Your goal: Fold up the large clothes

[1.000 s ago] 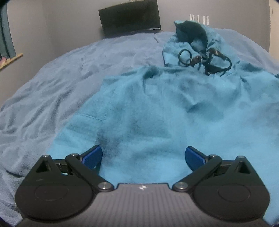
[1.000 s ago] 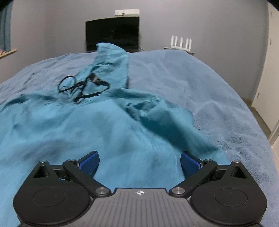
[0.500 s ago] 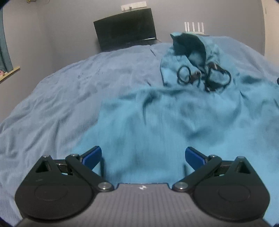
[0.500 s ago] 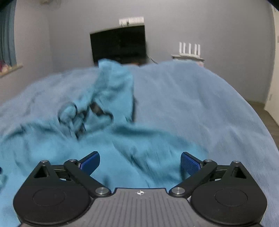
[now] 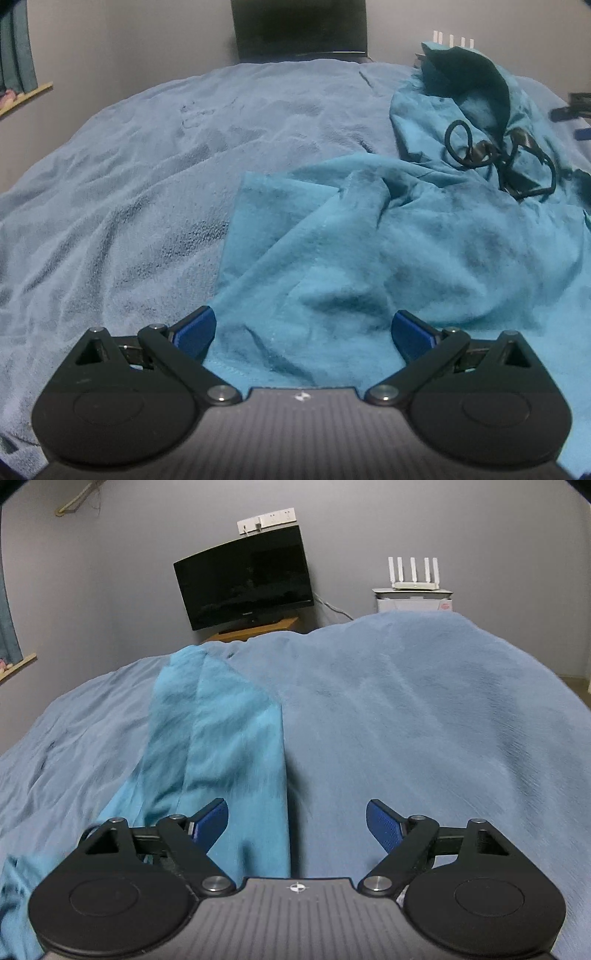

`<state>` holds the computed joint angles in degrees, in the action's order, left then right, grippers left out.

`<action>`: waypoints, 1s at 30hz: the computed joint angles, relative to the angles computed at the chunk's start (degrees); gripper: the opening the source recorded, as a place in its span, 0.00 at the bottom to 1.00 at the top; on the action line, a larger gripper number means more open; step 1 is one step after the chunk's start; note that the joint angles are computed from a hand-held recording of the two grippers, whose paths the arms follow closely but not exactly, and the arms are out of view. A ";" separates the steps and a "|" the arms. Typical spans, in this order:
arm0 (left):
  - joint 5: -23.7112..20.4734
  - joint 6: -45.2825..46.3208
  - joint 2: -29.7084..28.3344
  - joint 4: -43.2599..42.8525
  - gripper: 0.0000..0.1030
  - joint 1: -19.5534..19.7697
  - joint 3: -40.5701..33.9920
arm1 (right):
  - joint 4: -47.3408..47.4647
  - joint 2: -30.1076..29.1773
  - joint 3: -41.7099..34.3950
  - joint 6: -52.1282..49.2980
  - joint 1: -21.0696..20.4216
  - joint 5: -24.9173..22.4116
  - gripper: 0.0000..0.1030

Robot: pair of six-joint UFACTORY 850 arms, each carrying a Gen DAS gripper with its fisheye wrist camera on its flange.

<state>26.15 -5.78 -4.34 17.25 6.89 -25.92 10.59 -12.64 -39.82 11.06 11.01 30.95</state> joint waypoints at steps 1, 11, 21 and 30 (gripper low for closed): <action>-0.09 0.01 -0.25 -0.31 1.00 -0.07 -0.08 | -3.11 -1.57 -1.49 3.04 -0.67 0.26 0.85; 4.29 4.06 -2.52 -4.44 1.00 -0.95 0.88 | -19.74 -7.33 -7.68 13.97 -1.51 3.20 0.03; 7.95 4.34 -2.60 -3.57 1.00 -0.07 2.64 | -29.28 16.08 14.23 -0.03 4.38 15.36 0.03; 6.23 6.30 3.98 -4.15 1.00 1.19 7.78 | -4.46 34.57 32.74 -15.46 23.18 8.48 0.03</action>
